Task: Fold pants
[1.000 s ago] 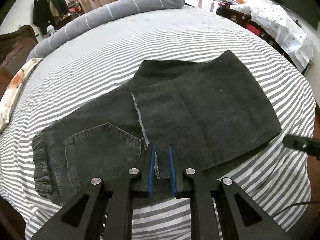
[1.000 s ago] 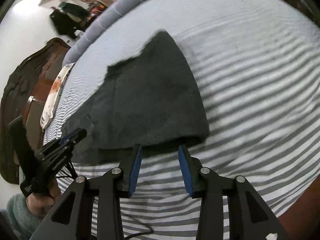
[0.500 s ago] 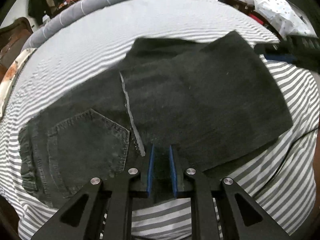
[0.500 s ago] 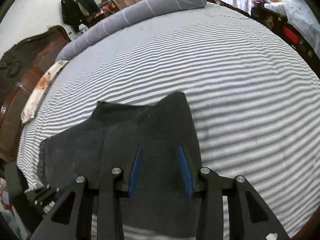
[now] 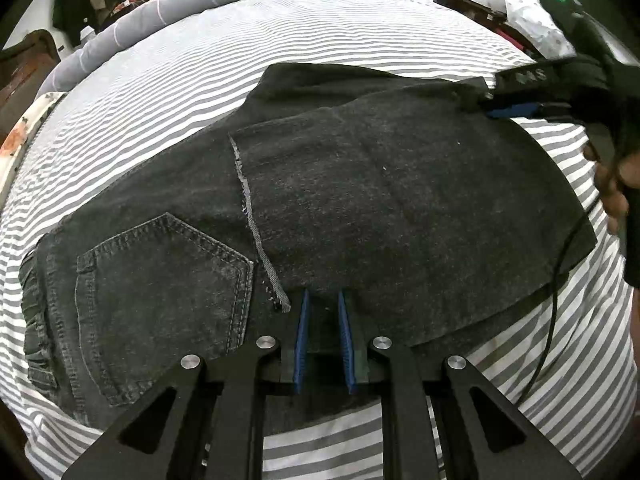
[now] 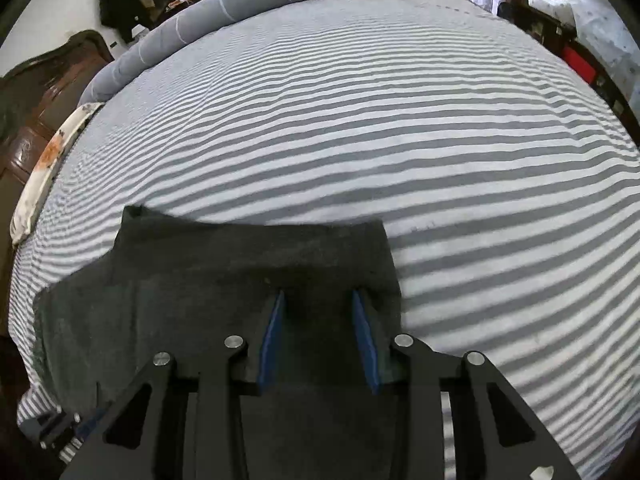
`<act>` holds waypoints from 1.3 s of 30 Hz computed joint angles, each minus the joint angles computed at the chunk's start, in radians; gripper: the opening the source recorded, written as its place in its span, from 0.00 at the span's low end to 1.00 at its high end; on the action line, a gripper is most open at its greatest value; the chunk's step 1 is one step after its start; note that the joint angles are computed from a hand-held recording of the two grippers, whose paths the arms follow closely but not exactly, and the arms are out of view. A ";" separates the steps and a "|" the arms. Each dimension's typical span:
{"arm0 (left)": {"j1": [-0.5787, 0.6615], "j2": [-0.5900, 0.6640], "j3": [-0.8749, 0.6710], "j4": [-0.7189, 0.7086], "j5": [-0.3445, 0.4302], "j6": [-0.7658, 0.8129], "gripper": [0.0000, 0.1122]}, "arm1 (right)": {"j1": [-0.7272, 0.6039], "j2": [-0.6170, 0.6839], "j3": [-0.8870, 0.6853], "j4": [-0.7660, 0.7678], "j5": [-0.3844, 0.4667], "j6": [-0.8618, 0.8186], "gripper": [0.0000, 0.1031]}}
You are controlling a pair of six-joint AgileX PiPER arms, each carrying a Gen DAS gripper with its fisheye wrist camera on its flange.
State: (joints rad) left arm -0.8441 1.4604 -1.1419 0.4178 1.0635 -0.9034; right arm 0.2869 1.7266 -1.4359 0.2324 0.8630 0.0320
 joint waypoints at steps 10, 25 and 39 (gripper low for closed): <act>0.016 -0.011 0.012 -0.007 -0.011 0.006 0.15 | 0.029 -0.364 0.391 -0.023 -0.001 0.006 0.33; 0.023 -0.015 0.012 -0.020 -0.010 0.018 0.15 | 0.052 -0.383 0.457 -0.062 -0.013 0.081 0.35; 0.287 -0.507 0.208 -0.386 -0.073 0.142 0.45 | 0.200 -0.520 0.436 -0.097 0.006 0.325 0.55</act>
